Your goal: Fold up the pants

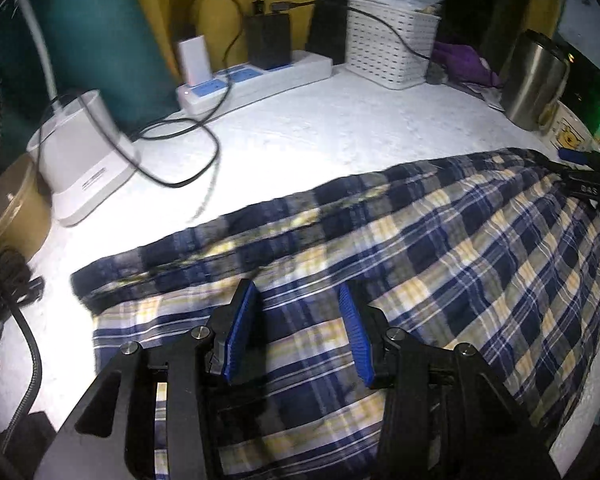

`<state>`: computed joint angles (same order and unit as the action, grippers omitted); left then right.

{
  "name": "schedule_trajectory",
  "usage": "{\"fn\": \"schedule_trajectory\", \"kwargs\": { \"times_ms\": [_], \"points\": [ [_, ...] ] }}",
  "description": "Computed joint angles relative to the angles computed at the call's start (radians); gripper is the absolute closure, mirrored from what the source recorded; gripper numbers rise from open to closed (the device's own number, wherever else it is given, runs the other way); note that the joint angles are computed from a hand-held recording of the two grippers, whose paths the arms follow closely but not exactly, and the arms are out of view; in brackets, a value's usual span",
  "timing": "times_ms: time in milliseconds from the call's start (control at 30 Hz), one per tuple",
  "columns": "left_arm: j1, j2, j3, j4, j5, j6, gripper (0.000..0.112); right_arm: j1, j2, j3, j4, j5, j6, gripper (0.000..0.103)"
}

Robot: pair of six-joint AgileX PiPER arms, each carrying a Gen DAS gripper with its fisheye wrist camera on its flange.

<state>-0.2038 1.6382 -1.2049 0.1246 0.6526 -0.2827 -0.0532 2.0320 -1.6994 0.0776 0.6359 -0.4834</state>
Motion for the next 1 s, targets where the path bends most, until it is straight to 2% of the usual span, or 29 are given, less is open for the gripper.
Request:
{"fn": "schedule_trajectory", "kwargs": {
  "times_ms": [100, 367, 500, 633, 1000],
  "points": [
    [0.013, -0.038, 0.025, 0.019, 0.003, -0.037, 0.069, -0.009, -0.063, 0.076, 0.033, -0.047, -0.026, 0.022],
    [0.009, -0.233, 0.163, 0.052, 0.005, -0.131, 0.069, -0.07, -0.22, 0.241, 0.167, -0.071, -0.146, 0.022],
    [-0.035, -0.314, 0.225, 0.075, 0.018, -0.184, 0.069, -0.109, -0.297, 0.322, 0.227, -0.074, -0.2, 0.022],
    [-0.096, -0.388, 0.282, 0.103, 0.032, -0.255, 0.069, -0.159, -0.383, 0.412, 0.297, -0.068, -0.28, 0.014],
    [-0.251, -0.521, 0.405, 0.163, 0.052, -0.436, 0.069, -0.299, -0.561, 0.631, 0.465, -0.012, -0.475, 0.012]
  ]
}}
